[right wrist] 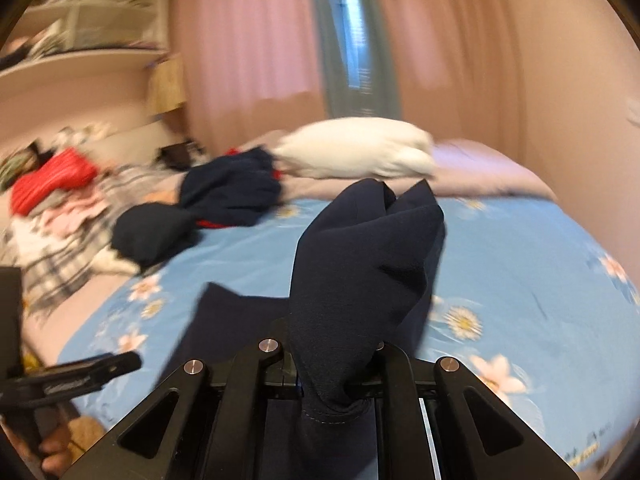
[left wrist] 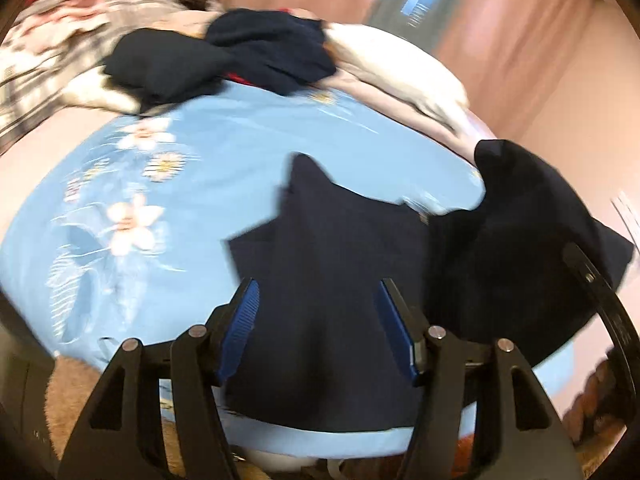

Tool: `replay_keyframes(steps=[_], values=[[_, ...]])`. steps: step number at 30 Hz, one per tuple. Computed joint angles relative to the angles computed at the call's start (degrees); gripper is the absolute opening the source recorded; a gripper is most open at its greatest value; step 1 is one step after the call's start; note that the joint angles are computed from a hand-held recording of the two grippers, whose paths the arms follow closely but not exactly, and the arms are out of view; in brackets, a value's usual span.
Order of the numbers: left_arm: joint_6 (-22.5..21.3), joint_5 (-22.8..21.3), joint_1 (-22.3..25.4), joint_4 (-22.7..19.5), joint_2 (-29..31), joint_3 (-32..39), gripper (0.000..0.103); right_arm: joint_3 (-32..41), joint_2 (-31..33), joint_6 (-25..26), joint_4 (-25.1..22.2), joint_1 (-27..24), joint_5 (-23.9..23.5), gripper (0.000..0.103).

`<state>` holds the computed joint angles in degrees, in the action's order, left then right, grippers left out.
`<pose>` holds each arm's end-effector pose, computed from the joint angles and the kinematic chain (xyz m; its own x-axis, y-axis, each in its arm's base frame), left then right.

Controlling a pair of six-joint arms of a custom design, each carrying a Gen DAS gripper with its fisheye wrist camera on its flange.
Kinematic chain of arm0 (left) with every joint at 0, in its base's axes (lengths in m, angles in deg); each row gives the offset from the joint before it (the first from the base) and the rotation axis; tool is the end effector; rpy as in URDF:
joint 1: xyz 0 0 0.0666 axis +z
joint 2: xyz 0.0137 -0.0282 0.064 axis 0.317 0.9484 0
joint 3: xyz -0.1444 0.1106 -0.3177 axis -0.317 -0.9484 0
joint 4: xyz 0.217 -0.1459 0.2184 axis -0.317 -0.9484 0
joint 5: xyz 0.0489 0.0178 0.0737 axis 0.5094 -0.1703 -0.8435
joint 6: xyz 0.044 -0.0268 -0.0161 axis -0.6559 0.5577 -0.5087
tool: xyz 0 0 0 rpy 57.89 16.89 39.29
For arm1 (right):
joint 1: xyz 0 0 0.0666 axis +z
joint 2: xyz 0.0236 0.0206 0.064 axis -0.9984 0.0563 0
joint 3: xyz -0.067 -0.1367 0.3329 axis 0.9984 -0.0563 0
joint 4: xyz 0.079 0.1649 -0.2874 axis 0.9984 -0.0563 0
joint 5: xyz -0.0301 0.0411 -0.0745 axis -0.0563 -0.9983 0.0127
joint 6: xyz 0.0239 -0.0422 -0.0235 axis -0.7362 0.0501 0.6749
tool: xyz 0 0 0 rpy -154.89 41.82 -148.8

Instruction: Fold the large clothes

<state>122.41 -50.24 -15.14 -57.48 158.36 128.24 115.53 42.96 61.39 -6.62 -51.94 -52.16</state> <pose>0.3862 -0.2351 0.4660 -0.5027 -0.5834 -0.6379 -0.5133 0.7952 -0.3227 0.4667 0.3277 0.4990 -0.3894 -0.1815 -0.9030 -0.6021 0.7921 0.1005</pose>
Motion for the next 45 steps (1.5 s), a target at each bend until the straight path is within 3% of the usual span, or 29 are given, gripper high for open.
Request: replay_keyframes(steps=[6,11,21,28,31,32,33,35,39,43,45], values=[[4.1,-2.4,1.7,-2.6,-2.8,-3.0,0.061,3.1,3.5,6.1,-3.6,5.9,-3.3,0.012],[6.6,-2.3,2.3,-4.6,-4.3,-5.1,0.061,5.9,7.7,9.8,-10.5,8.9,-7.2,0.012],[4.9,0.8,4.0,-2.2,-4.7,-7.5,0.061,10.9,13.4,10.5,-23.4,8.9,-12.5,0.012],[3.2,1.9,3.6,-2.2,-3.7,-5.8,0.061,8.6,11.0,10.6,-23.2,8.1,-13.5,0.015],[1.9,1.5,3.1,-2.2,-3.2,-4.3,0.062,8.0,10.2,10.5,-23.2,7.9,-13.7,0.032],[1.5,1.2,2.9,-2.3,-2.9,-3.7,0.063,7.0,9.3,10.3,-22.7,7.6,-14.1,0.043],[1.2,1.1,2.8,-2.6,-2.6,-3.1,0.064,5.9,8.3,10.0,-22.1,7.3,-14.5,0.048],[0.1,0.8,2.4,-2.7,-2.0,-1.9,0.065,4.2,6.9,9.5,-21.1,6.7,-14.9,0.049],[-2.2,2.3,2.3,-2.4,-0.5,0.0,0.066,1.7,4.7,8.0,-19.2,5.7,-14.1,0.065],[-3.8,3.0,2.1,-3.2,1.2,2.0,0.066,0.5,3.8,6.5,-18.5,4.2,-16.1,0.066],[-3.5,2.4,2.1,-4.8,1.9,3.2,0.066,-0.3,3.0,5.2,-17.4,4.0,-14.7,0.067]])
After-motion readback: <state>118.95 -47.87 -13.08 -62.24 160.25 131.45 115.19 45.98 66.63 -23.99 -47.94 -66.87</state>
